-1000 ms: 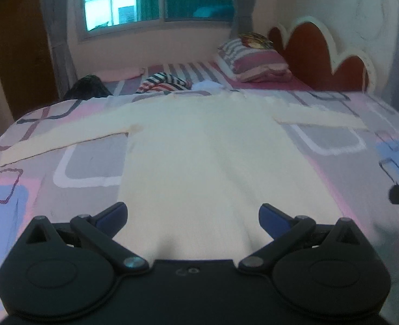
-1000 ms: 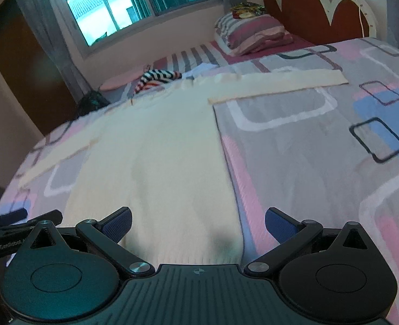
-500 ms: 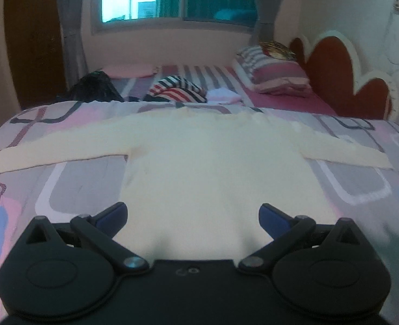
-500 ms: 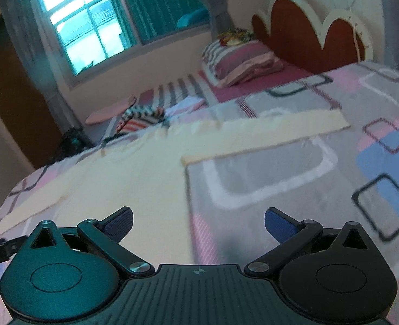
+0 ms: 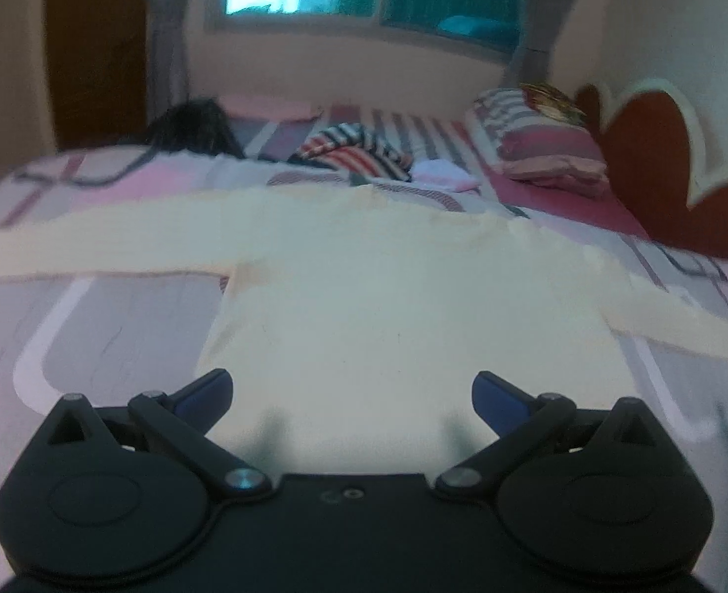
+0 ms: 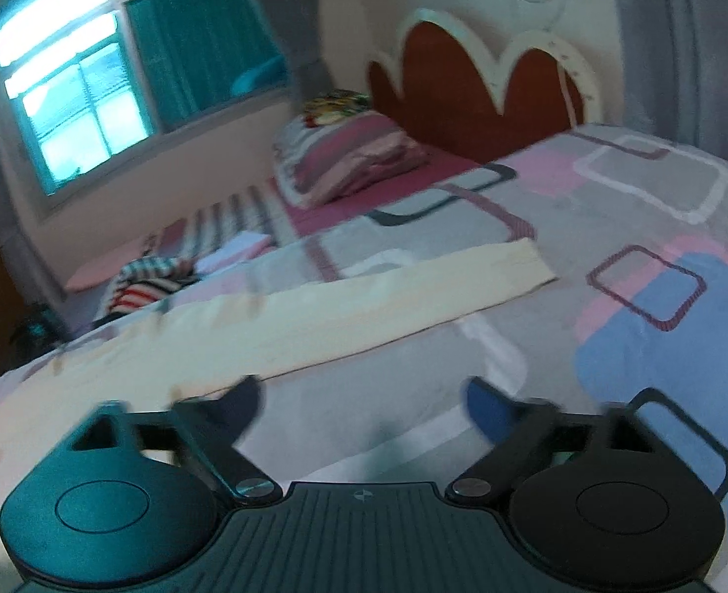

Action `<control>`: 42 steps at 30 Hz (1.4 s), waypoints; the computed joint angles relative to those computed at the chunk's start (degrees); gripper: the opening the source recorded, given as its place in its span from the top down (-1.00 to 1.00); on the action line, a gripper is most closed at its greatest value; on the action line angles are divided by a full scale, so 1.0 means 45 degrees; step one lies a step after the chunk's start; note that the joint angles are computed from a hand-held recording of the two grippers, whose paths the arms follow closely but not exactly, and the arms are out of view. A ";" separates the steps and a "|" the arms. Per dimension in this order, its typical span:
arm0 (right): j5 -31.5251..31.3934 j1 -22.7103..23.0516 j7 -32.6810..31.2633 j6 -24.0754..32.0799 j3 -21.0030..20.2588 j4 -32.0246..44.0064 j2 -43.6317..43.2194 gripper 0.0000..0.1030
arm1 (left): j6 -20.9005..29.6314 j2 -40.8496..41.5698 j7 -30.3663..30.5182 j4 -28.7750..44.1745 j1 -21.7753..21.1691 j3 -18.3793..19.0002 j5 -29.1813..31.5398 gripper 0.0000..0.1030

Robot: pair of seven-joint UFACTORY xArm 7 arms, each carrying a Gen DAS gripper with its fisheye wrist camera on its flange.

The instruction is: Fold small clothes

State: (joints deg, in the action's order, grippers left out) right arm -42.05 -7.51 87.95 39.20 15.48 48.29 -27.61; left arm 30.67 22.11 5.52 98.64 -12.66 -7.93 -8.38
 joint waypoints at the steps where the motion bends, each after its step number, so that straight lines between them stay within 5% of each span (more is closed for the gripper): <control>1: -0.0152 -0.0189 0.0178 -0.0174 -0.0115 -0.0132 0.0013 -0.58 | -0.0148 0.0169 -0.0334 0.0145 -0.0067 0.0091 -0.0005 -0.99; 6: -0.1033 -0.1020 0.0735 -0.0763 -0.0559 -0.0403 0.0304 -0.52 | -0.0452 0.1309 -0.1052 0.1476 -0.0557 0.0556 0.1286 -0.99; 10: -0.1612 -0.1568 0.1060 -0.1305 -0.0974 -0.0622 0.0595 -0.24 | -0.1012 0.1979 -0.1145 0.2131 -0.1136 0.1166 0.2712 -0.96; 13: -0.2386 -0.2179 0.1893 -0.2128 -0.1246 -0.0965 0.0681 0.13 | -0.0877 0.2388 -0.1205 0.2617 -0.0968 0.0959 0.2589 -0.97; 19: -0.2996 -0.2992 0.2938 -0.3423 -0.1859 -0.1364 0.1293 0.42 | -0.0497 0.3325 -0.1134 0.3762 -0.1021 0.1054 0.2726 -0.84; 29: -0.3954 -0.3938 0.4865 -0.4850 -0.2241 -0.1510 0.2098 0.44 | 0.0174 0.4196 -0.1470 0.4752 -0.1000 0.1122 0.2596 -0.89; 32: -0.4023 -0.3921 0.5051 -0.4913 -0.2394 -0.1355 0.2308 0.56 | 0.0415 0.4507 -0.1345 0.5201 -0.1010 0.1131 0.2647 -0.89; 35: -0.3937 -0.3856 0.5021 -0.4922 -0.2606 -0.1333 0.2421 0.93 | 0.0697 0.4766 -0.1280 0.5643 -0.1049 0.1223 0.2726 -0.90; 39: -0.4757 -0.4132 0.4849 -0.4620 -0.2131 -0.1258 0.2083 0.97 | 0.1173 0.5223 -0.1158 0.6438 -0.1024 0.1380 0.2881 -0.94; 42: -0.3301 -0.3151 0.3104 -0.3927 -0.2842 -0.1038 0.2426 0.97 | 0.1647 0.5535 -0.1026 0.7055 -0.0886 0.1403 0.2867 -0.94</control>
State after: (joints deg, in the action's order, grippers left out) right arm -56.91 -21.69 101.92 21.53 2.70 43.62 -16.70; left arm 38.08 47.02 0.91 130.38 -16.65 -1.62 4.52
